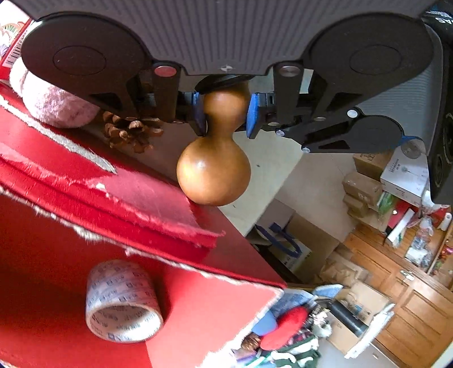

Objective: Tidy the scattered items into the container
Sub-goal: 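Lift the wooden gourd with the right gripper over the box rim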

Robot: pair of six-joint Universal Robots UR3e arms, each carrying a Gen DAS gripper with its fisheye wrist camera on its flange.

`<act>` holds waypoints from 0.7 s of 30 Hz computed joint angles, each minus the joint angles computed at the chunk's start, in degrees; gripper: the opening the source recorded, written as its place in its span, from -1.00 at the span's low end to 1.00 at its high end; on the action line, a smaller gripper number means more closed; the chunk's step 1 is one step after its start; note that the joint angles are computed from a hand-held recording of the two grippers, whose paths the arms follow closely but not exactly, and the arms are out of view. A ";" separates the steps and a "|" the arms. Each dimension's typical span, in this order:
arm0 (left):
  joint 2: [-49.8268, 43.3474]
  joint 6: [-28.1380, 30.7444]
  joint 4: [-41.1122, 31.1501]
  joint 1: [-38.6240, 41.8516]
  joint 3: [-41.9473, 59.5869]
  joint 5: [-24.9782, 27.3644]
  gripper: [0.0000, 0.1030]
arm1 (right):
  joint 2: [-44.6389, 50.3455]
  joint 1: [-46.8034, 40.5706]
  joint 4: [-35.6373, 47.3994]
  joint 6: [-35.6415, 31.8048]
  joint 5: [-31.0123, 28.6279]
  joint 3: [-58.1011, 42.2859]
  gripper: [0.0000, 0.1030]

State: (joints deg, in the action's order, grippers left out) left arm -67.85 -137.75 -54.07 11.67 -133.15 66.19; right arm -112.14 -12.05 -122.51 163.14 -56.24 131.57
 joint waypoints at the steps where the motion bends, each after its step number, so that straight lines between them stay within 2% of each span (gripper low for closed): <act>1: 0.96 0.08 -0.22 0.12 -0.15 0.10 -0.25 | -0.49 -0.33 0.04 -0.56 0.59 0.22 -0.34; 14: 13.02 -0.68 -4.74 1.63 -0.20 -0.17 -0.25 | -5.39 -1.54 -1.48 -3.55 7.81 1.54 -0.34; 19: 15.25 -0.55 -4.78 1.89 2.05 -1.04 -0.25 | -11.65 -6.82 5.93 -9.09 13.71 1.35 -0.34; 21: 13.74 -1.62 -2.34 0.01 3.74 -0.47 -0.25 | -13.36 -8.85 8.89 -11.14 15.92 0.40 -0.35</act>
State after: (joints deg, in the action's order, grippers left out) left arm -54.11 -139.38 -56.42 11.69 -129.41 65.73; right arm -125.50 -20.90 -113.61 152.00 -40.32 131.97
